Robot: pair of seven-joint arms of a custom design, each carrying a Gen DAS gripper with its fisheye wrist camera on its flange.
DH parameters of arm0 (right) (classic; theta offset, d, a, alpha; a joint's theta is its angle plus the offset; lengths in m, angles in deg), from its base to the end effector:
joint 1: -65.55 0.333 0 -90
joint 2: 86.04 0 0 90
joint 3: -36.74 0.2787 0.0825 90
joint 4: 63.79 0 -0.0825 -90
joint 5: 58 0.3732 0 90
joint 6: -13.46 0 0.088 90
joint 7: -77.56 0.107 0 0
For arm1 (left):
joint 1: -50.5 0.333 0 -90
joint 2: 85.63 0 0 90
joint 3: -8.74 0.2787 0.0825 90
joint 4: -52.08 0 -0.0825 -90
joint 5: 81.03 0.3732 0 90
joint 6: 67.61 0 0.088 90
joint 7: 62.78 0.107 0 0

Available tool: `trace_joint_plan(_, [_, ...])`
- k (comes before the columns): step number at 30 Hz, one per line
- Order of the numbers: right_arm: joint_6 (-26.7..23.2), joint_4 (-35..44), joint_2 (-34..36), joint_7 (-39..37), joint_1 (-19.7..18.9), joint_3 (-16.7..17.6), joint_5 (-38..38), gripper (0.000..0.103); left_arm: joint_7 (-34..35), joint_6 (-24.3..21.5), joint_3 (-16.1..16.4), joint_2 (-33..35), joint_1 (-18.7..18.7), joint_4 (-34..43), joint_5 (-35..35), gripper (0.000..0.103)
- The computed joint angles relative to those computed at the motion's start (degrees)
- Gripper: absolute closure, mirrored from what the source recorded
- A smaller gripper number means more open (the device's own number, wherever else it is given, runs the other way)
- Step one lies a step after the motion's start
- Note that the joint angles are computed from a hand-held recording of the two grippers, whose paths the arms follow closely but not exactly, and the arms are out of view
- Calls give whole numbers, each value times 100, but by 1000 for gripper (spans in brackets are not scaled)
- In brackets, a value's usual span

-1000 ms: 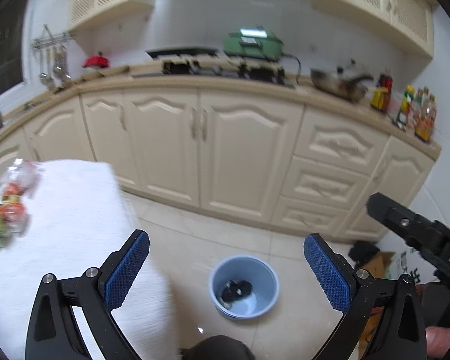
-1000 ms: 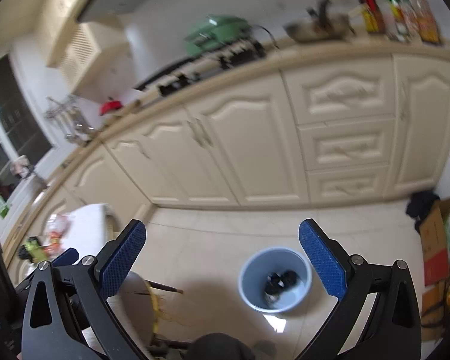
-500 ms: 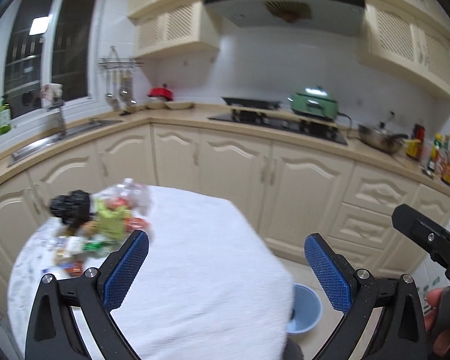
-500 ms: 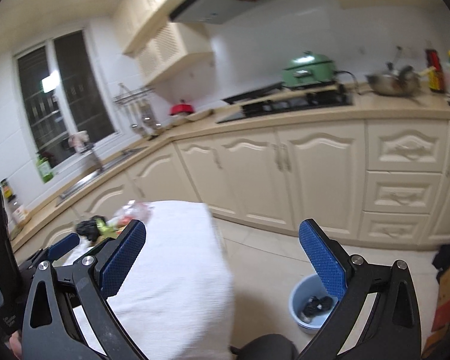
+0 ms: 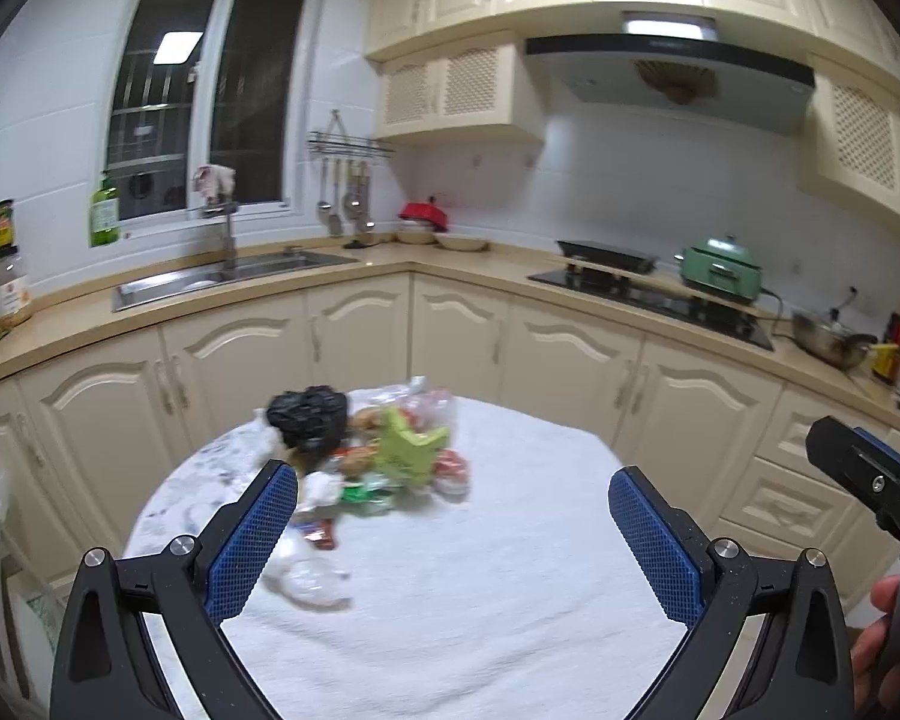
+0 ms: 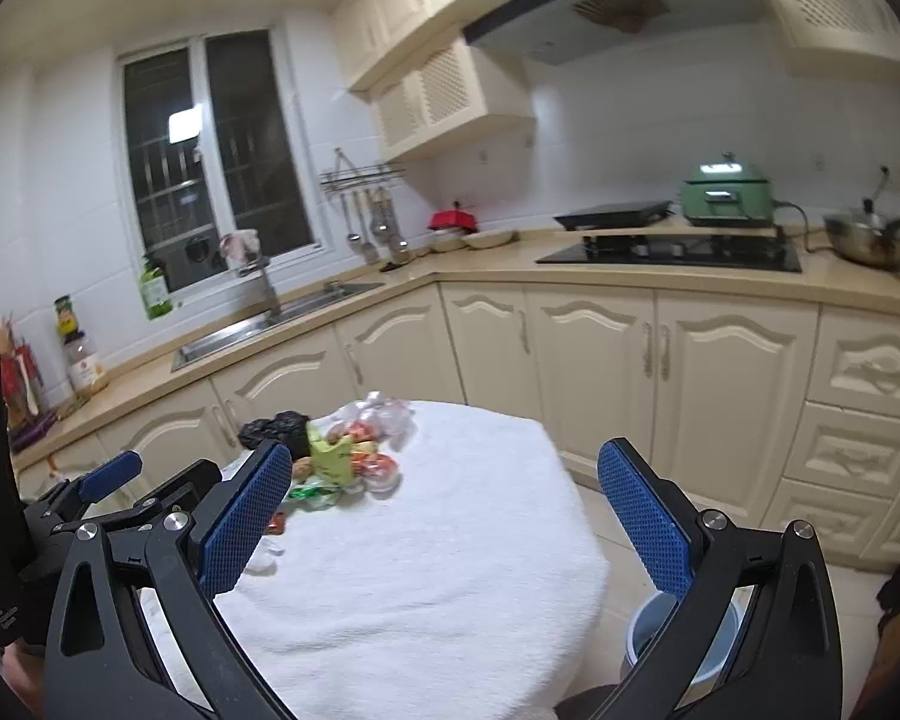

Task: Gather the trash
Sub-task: 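Return both grippers to the table, then grasp the clear plastic bags with the left gripper while the right gripper grasps the blue snack bar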

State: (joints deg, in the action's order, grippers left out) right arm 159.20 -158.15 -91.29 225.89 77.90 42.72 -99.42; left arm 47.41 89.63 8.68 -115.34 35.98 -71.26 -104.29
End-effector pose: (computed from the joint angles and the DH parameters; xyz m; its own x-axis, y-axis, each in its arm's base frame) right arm 0.5341 0.1893 0.7175 -0.1819 -0.9669 -0.1791 -0.3755 0.2366 -0.8961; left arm 0.4355 -0.0972 0.7027 -0.3728 -0.9239 0.0860 -0.4139 0.0826 -0.9066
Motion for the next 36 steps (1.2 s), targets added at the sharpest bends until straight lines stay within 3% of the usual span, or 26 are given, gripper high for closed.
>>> trace_joint_plan(2, [1, 192, 178, -106, 51, 27, 38, 0, -97, -21, -2, -227, 110, -203, 51, 1])
trace_joint_plan(11, [-10, 883, 958, -770, 481, -142, 423, 0, -737, -263, -212, -93, 557, -118, 468, 1])
trace_joint_plan(12, [-32, 995, 1083, -843, 525, -176, 479, 0, -859, -300, -93, 127, 433, 112, 616, 1])
trace_joint_plan(17, [-66, 1376, 1530, -1144, 681, -360, 823, 0, -996, -478, -269, 659, 729, 561, 744, 1])
trace_joint_plan(18, [-94, 1462, 1624, -1239, 703, -389, 926, 0, -926, -519, -153, 937, 704, 815, 730, 1])
trace_joint_plan(27, [-331, 2249, 2566, -2136, 799, -563, 2021, 0, -1609, -1123, -551, 2490, 1161, 2143, 1387, 1])
trace_joint_plan(33, [-481, 2492, 2846, -2362, 803, -690, 2373, 0, -2129, -1497, -719, 3642, 1156, 3340, 2015, 1])
trace_joint_plan(36, [-588, 2648, 2980, -2472, 772, -713, 2514, 0, -2138, -1873, -781, 4206, 1126, 4005, 2112, 7])
